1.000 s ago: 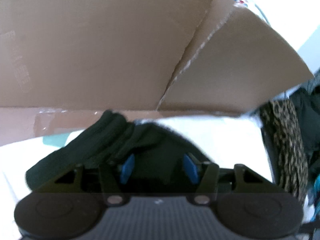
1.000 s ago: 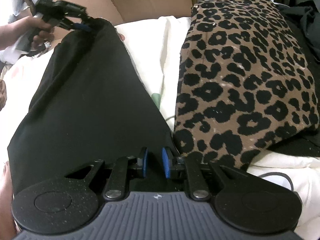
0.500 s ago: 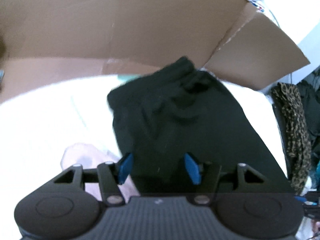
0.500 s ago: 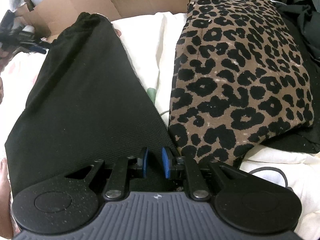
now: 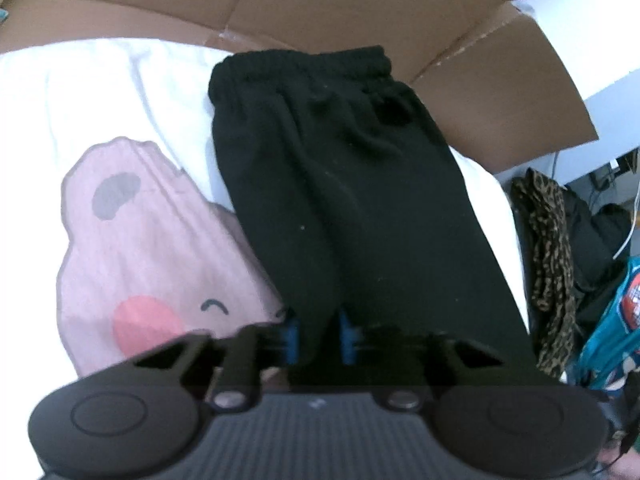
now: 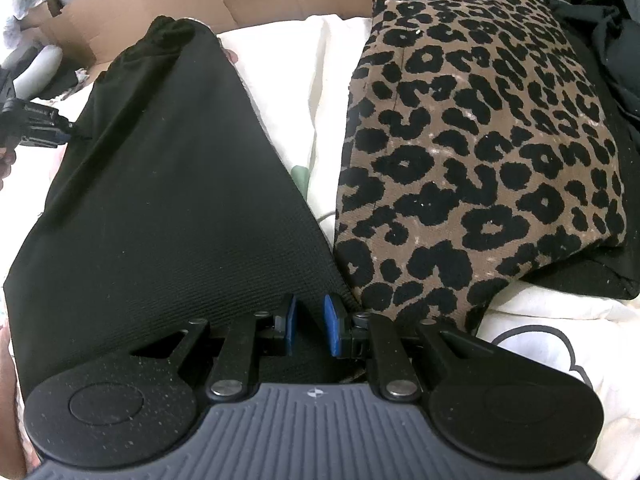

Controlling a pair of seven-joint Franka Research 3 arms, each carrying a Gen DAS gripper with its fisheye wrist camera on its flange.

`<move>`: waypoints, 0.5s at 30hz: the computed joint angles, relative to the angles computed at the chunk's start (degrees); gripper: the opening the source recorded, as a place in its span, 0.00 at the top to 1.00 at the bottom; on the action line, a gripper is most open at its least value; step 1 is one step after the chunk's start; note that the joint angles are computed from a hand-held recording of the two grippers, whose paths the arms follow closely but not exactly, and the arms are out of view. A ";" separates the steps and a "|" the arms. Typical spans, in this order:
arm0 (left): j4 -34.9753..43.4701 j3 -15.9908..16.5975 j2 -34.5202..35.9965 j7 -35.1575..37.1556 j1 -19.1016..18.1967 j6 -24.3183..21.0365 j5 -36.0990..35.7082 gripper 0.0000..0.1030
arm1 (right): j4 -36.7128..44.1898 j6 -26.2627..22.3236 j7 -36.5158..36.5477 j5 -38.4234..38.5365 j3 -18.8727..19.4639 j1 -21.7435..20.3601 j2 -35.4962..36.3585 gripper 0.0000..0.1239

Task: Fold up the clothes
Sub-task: 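Lower the shorts onto the sheet and open the left gripper off the waistband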

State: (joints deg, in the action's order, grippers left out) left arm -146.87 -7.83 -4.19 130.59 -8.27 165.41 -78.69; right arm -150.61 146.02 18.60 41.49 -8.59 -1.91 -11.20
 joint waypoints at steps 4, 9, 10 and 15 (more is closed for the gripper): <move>-1.22 0.07 -1.63 -1.63 0.01 1.59 3.38 0.89 | 0.18 -0.09 -0.84 0.30 -0.11 -0.03 0.33 0.84; -2.34 1.52 -1.99 -6.06 -0.54 3.27 9.29 0.88 | -0.09 0.78 -0.93 0.80 0.10 0.05 0.45 0.84; -1.98 1.67 -1.32 -5.74 -0.85 3.67 8.52 0.88 | -0.02 0.77 -0.91 0.72 0.08 0.01 0.54 0.84; -3.22 1.28 -1.92 -12.27 -0.37 3.12 11.16 0.66 | 0.30 -0.03 -0.40 -0.37 -0.15 -0.69 0.57 0.85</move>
